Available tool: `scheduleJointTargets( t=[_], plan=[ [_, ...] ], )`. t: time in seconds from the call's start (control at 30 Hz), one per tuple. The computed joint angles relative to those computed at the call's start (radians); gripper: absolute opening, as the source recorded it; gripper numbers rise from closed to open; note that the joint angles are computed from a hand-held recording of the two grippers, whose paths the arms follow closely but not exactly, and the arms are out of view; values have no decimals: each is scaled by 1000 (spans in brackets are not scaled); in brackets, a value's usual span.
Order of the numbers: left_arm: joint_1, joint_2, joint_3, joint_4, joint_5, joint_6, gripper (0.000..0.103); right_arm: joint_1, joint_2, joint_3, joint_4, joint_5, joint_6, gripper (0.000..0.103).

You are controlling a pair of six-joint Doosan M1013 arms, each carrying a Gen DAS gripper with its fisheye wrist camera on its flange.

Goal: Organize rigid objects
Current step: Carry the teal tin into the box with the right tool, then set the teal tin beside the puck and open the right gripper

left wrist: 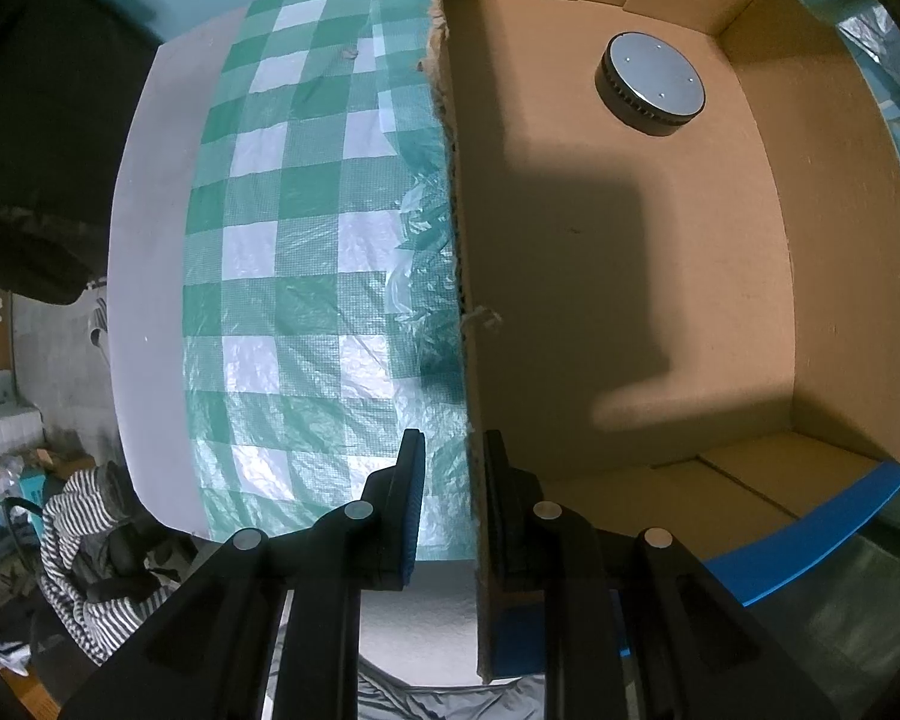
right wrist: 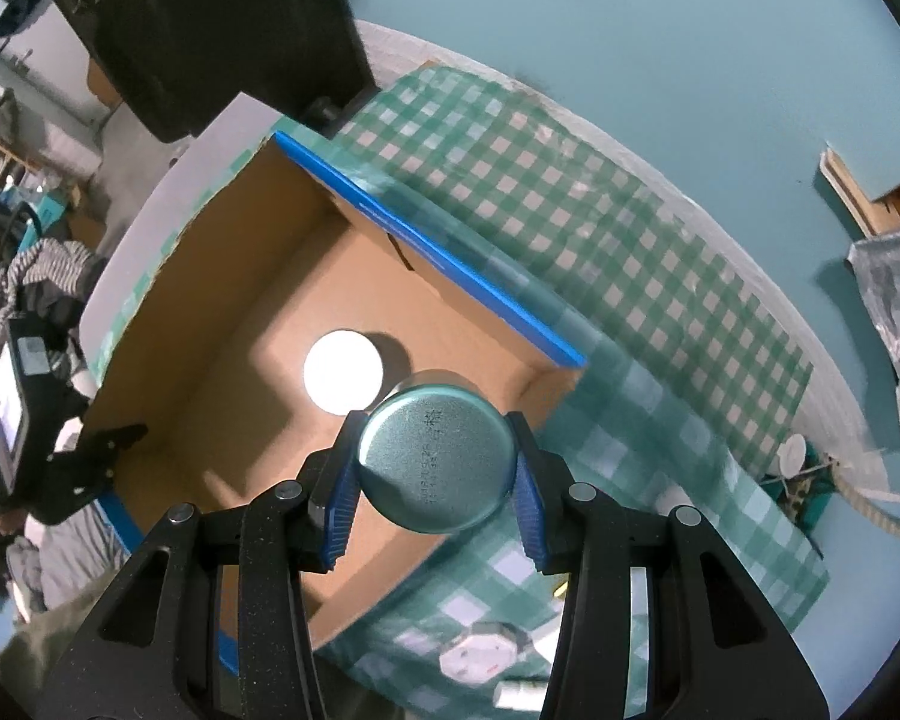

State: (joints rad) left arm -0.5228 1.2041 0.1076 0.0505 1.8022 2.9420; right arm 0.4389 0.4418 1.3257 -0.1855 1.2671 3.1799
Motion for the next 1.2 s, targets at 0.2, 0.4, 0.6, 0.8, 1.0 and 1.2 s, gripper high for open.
scheduleJointTargets(
  t=[0.2, 0.4, 0.6, 0.8, 1.0, 1.2],
  plan=[
    [1, 22, -40, 12, 22, 0, 19, -25, 16, 11, 25, -22, -49, 44],
    [3, -3, 11, 11, -6, 1, 19, -44, 35, 21, 73, -38, -89, 44],
    [2, -47, 104, 19, -61, -7, 19, -52, 51, 22, 102, -46, -119, 44],
    [3, -69, 151, 27, -91, 8, 19, -58, 64, 17, 117, -31, -136, 44],
    [3, -61, 132, 19, -76, 0, 19, -62, 70, 15, 140, -21, -137, 44],
    [5, -68, 146, 15, -87, 0, 19, -54, 81, -6, 128, 9, -145, 47]
  ],
)
